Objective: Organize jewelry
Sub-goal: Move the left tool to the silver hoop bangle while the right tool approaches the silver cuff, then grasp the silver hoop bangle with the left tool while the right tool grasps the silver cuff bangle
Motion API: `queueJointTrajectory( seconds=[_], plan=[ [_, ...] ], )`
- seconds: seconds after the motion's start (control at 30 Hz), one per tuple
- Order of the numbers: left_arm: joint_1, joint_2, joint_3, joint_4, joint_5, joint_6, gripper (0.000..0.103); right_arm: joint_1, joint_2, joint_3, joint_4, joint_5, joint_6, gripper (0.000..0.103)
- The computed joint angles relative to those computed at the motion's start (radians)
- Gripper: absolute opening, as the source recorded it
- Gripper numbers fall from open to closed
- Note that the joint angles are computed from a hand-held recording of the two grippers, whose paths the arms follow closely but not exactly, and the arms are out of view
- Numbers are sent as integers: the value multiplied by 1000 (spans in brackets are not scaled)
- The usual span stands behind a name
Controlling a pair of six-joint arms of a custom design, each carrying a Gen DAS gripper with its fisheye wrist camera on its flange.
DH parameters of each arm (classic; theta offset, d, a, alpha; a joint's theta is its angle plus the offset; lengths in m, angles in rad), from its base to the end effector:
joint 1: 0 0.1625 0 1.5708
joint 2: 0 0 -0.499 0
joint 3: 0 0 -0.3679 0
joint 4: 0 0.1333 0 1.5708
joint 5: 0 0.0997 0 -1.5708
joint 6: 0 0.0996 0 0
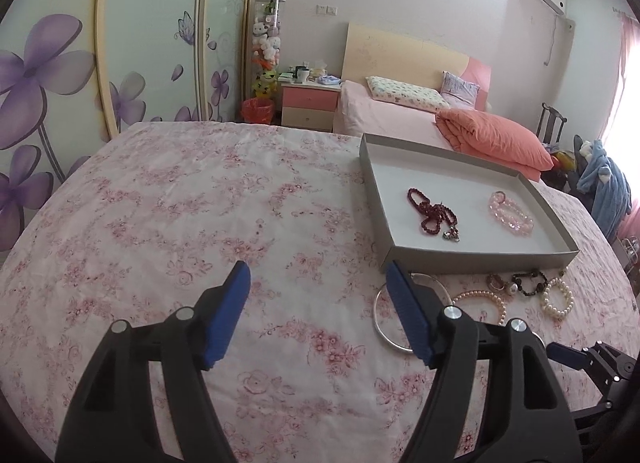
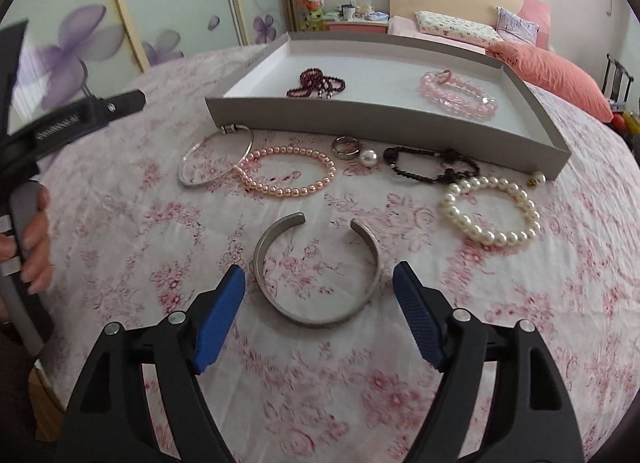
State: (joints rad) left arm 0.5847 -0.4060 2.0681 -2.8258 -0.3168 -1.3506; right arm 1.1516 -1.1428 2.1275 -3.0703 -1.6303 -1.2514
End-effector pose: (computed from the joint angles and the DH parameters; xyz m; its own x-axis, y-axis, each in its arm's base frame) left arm -0.2946 -0.4683 -0.0748 -0.7163 -0.3925 -0.5770 0.3056 0.5669 -0.7650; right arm -0.1060 -0.5509 0.2725 -0.6189 -0.6188 0.4837 -0.7431 0.6608 -0.1055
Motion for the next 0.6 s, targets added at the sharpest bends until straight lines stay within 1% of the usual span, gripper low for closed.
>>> queueJointTrajectory(
  seconds=[0.07, 0.1, 0.13, 0.27, 0.4, 0.53, 0.6],
  plan=[
    [-2, 5, -5, 1, -6, 8, 69, 8, 16, 18, -67, -12, -16, 76],
    [-1, 8, -7, -9, -8, 18, 69, 7, 21, 24, -90, -12, -24, 74],
    [-1, 12, -12, -17, -13, 32, 70, 3, 23, 28, -102, 0, -34, 68],
    [1, 32, -35, -44, -34, 89, 73, -16, 8, 19, -76, 22, -50, 68],
    [10, 60, -72, -75, -76, 181, 79, -33, 3, -13, -69, 25, -29, 68],
    [22, 83, -114, -57, -128, 256, 81, -50, 4, -60, -63, 24, 12, 68],
    [30, 92, -139, -19, -154, 285, 81, -55, 4, -73, -57, 25, 21, 68]
  ],
)
